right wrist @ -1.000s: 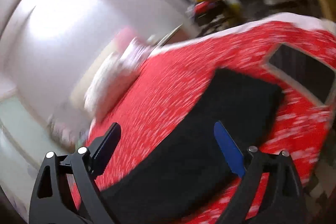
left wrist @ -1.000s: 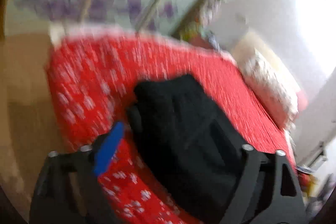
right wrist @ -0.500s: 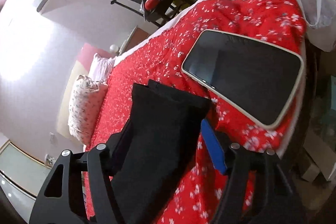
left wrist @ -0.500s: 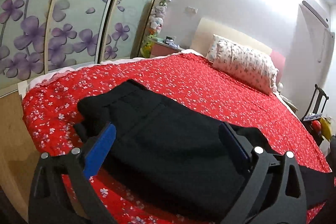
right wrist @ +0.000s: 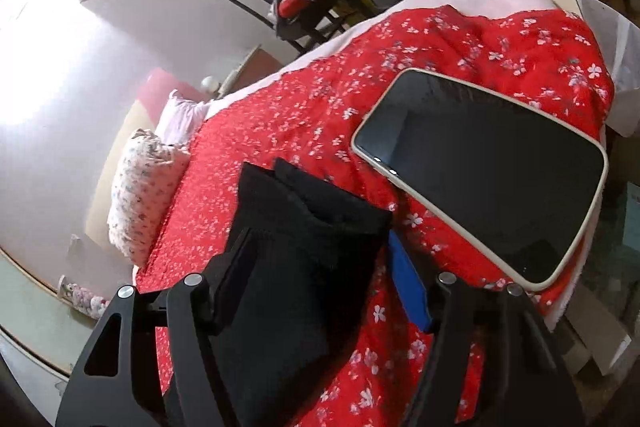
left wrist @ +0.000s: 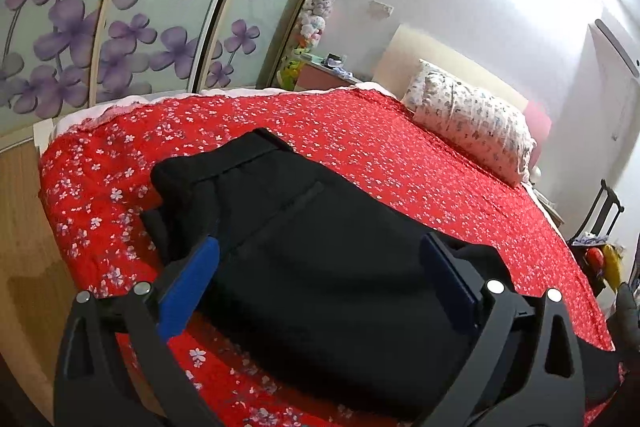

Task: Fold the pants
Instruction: 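Close the right tool on the folded pants stack again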

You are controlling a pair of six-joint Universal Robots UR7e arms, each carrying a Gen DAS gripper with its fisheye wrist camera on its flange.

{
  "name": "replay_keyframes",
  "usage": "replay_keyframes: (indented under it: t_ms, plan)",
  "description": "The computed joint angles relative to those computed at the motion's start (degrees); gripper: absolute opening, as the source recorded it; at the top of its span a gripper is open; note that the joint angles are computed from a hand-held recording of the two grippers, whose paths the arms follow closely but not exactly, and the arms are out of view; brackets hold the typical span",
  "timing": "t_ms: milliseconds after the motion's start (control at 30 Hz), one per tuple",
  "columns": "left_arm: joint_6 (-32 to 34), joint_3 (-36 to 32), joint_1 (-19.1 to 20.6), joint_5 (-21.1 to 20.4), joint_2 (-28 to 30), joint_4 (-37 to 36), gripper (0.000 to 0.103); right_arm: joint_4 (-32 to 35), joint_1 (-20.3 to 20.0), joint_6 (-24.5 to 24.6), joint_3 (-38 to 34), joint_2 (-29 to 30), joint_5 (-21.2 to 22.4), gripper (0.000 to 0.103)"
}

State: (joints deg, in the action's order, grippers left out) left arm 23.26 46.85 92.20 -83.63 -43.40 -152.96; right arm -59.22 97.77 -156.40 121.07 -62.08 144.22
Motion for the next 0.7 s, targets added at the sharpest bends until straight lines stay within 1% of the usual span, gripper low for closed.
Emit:
replay_keyframes:
  t_ms: [67,133,167,233,267,300,333,367,400,433,467,533,567,667,700]
  plan:
    - [-0.50,-0.44,0.06,-0.15,0.18,0.67,0.100,-0.71,0.03,-0.71,0.32,-0.09,-0.86,0.068]
    - [-0.76,-0.61,0.02,-0.16,0.27,1.10,0.100,-1.56,0.57,-3.04,0.14,0.11,-0.06,0.068]
    - [-0.73,-0.58,0.01,-0.22,0.29,1.13,0.100,-2.42,0.96,-4.71,-0.19,0.34,0.98,0.068]
    - [-0.56,-0.47,-0.08,-0.24,0.25,1.32,0.100,-3.25,2.13,-9.64,-2.24,1.21,5.95,0.068]
    - [-0.38,-0.42,-0.11,-0.30,0.24,1.40,0.100,-2.06,2.04,-9.29,-2.82,1.28,6.52,0.068]
    - [-0.10,-0.35,-0.15,-0.31,0.23,1.40,0.100,1.26,1.42,-6.55,-3.75,1.38,6.11,0.068]
    - [0.12,-0.33,-0.17,-0.27,0.23,1.42,0.100,4.10,0.67,-3.44,-4.17,1.31,4.87,0.068]
    - [0.41,-0.36,-0.19,-0.22,0.25,1.46,0.100,5.65,0.07,-1.52,-4.26,1.20,3.55,0.068]
    - [0.63,-0.37,-0.21,-0.17,0.27,1.44,0.100,6.18,-0.19,-0.81,-4.35,1.18,3.01,0.068]
    - [0.77,-0.46,-0.20,-0.19,0.31,1.49,0.100,4.56,0.14,-2.50,-4.12,1.16,3.32,0.068]
    - [0.73,-0.52,-0.18,-0.23,0.34,1.53,0.100,1.42,0.62,-5.29,-3.36,1.04,3.23,0.068]
    - [0.25,-0.77,-0.13,-0.36,0.43,1.91,0.100,-3.29,1.38,-9.27,-2.24,0.95,3.17,0.068]
    - [0.02,-0.92,-0.11,-0.42,0.47,2.14,0.100,-4.54,1.44,-10.23,-1.80,0.82,2.73,0.068]
    - [-0.31,-1.19,-0.06,-0.55,0.54,2.80,0.100,-6.55,1.03,-9.54,-0.19,0.28,0.88,0.068]
    - [-0.30,-1.22,-0.08,-0.52,0.54,2.86,0.100,-8.10,1.10,-10.42,0.32,0.18,0.98,0.068]
